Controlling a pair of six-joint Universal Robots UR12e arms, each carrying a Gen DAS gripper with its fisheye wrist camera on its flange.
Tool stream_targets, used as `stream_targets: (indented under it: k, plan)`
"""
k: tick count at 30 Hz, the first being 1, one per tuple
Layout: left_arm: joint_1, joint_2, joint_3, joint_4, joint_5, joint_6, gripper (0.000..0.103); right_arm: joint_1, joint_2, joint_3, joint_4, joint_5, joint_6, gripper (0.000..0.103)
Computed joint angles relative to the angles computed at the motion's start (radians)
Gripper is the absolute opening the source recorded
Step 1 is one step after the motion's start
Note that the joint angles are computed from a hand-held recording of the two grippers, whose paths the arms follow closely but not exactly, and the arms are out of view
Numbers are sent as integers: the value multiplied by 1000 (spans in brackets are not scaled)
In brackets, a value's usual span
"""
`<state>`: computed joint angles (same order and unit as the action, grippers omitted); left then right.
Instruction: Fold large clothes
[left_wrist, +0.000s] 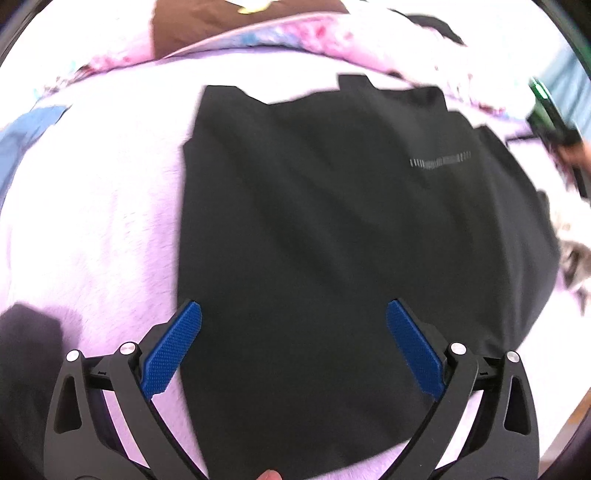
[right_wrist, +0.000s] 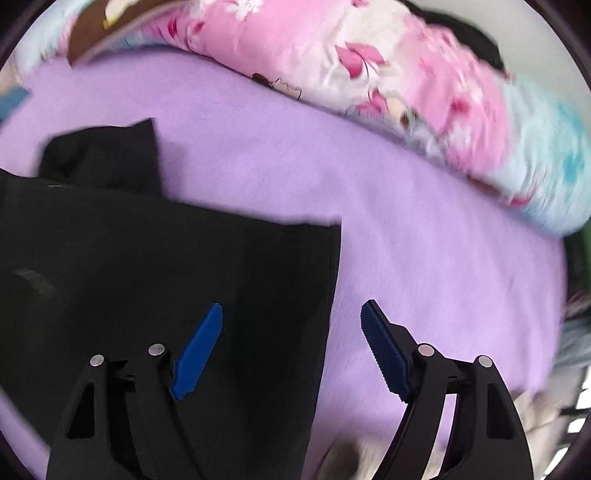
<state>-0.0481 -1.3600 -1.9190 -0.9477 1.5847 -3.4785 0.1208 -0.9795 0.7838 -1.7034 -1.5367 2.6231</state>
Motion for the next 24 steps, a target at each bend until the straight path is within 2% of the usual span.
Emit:
stream_targets:
  k: [2, 4, 7, 10, 11, 15, 19, 21, 24]
  plan:
    - [34, 27, -20, -2, -56, -44, 97, -36, -38, 32, 60, 102, -7, 85]
    - [68, 51, -40, -12, -102, -79, 97, -61, -86, 99, 59, 151, -12, 86]
    - [117, 85, -77, -48, -153, -156, 97, -93, -105, 139, 97, 196, 6, 86]
    - [174, 119, -135, -25, -263, -235, 97, -116, -116, 180, 99, 241, 32, 86]
    - [190, 136, -150, -26, -277, -251, 97, -123, -119, 194, 96, 257, 42, 86]
    - [211, 156, -188, 28, -322, -303, 97, -143, -159, 275, 110, 344, 35, 86]
    - [212, 164, -210, 65, -339, -333, 97, -149, -177, 326, 108, 322, 36, 86]
    - [224, 179, -224, 80, -359, -344, 97, -152, -200, 365, 57, 299, 58, 86]
    - [239, 191, -233, 76, -412, -360, 97, -153, -251, 438, -76, 288, 87, 86]
